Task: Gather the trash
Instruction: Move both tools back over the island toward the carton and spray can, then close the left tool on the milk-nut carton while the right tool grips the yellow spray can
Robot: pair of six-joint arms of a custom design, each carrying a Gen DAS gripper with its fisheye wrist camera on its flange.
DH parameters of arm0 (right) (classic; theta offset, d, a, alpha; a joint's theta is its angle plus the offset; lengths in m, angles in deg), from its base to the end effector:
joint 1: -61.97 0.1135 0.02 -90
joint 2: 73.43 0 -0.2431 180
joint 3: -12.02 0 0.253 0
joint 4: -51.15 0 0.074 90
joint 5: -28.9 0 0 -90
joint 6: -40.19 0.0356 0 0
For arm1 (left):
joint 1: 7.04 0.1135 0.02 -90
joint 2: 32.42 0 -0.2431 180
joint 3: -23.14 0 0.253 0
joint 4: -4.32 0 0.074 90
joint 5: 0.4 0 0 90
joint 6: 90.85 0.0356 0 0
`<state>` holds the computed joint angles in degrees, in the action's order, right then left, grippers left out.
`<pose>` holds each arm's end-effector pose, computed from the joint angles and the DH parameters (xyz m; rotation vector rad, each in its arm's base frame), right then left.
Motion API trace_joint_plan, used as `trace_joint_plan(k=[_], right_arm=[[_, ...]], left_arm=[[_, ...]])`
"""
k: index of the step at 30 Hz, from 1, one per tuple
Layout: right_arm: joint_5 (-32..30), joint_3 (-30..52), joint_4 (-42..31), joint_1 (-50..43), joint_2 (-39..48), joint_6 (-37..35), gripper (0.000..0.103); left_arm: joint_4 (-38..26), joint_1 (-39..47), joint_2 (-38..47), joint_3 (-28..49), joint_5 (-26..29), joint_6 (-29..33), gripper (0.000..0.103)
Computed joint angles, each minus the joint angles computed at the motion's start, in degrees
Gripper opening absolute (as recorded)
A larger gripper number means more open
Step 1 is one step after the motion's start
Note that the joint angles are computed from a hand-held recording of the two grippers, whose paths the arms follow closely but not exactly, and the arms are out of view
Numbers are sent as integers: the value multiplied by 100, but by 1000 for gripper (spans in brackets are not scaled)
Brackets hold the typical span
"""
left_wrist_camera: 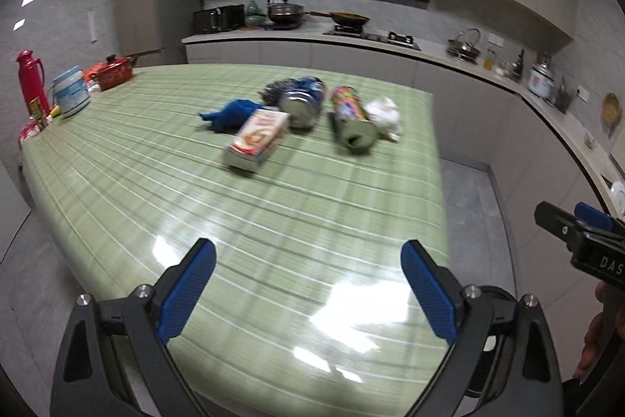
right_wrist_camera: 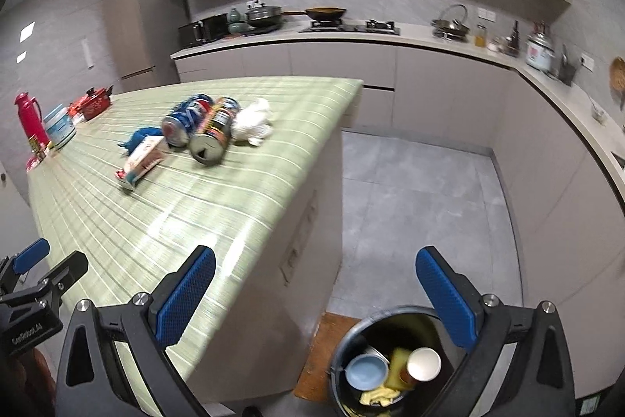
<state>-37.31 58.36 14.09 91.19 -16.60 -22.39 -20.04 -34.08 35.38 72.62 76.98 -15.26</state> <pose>0.1883 0.0889 0.1923 0.1523 2.3070 -0.0027 0.2247 -0.1059 0.1853 0.1419 2.2921 -0.1184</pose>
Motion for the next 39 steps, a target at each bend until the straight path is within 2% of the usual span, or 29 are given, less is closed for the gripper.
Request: trace_joint_plan(k=[5, 10, 16, 20, 22, 24, 25, 28, 29, 34, 36, 39], right_arm=[[196, 711, 375, 357, 1122, 47, 103], [215, 1636, 649, 484, 2330, 16, 103], [55, 3025, 519, 355, 3831, -154, 103], [-4, 3740, 490, 230, 4537, -176, 103], [-1, 4164, 442, 162, 4914, -176, 103], [-4, 4686, 290, 91, 5341, -215, 103], [-33, 4885, 232, 54, 5503, -234, 100], [-208, 5568, 0, -63, 6044, -274, 80], [-241, 5764, -65, -96, 6201, -287, 78], [-311, 6567, -332, -211, 6842, -324, 77], [-379, 6913, -484, -266, 7108, -335, 77], [-435, 7371, -682, -303, 7463, -355, 76]], left_arm=[[315, 767, 495, 221, 428, 497, 96], [563, 1439, 1392, 777, 909, 908, 96], [620, 1847, 2570, 1698, 1365, 1345, 96], [622, 1969, 3258, 2307, 1601, 1542, 96], [543, 1995, 3562, 2635, 1723, 1592, 94], [453, 2016, 3847, 2962, 1844, 1653, 86], [401, 2031, 3982, 3124, 1890, 1688, 85], [242, 2048, 4408, 3641, 1987, 1780, 83], [196, 2056, 4506, 3767, 2021, 1810, 83], [-161, 2098, 5066, 4474, 2161, 1965, 77], [-274, 2111, 5216, 4659, 2203, 1988, 71], [-378, 2114, 5379, 4851, 2207, 2027, 68]])
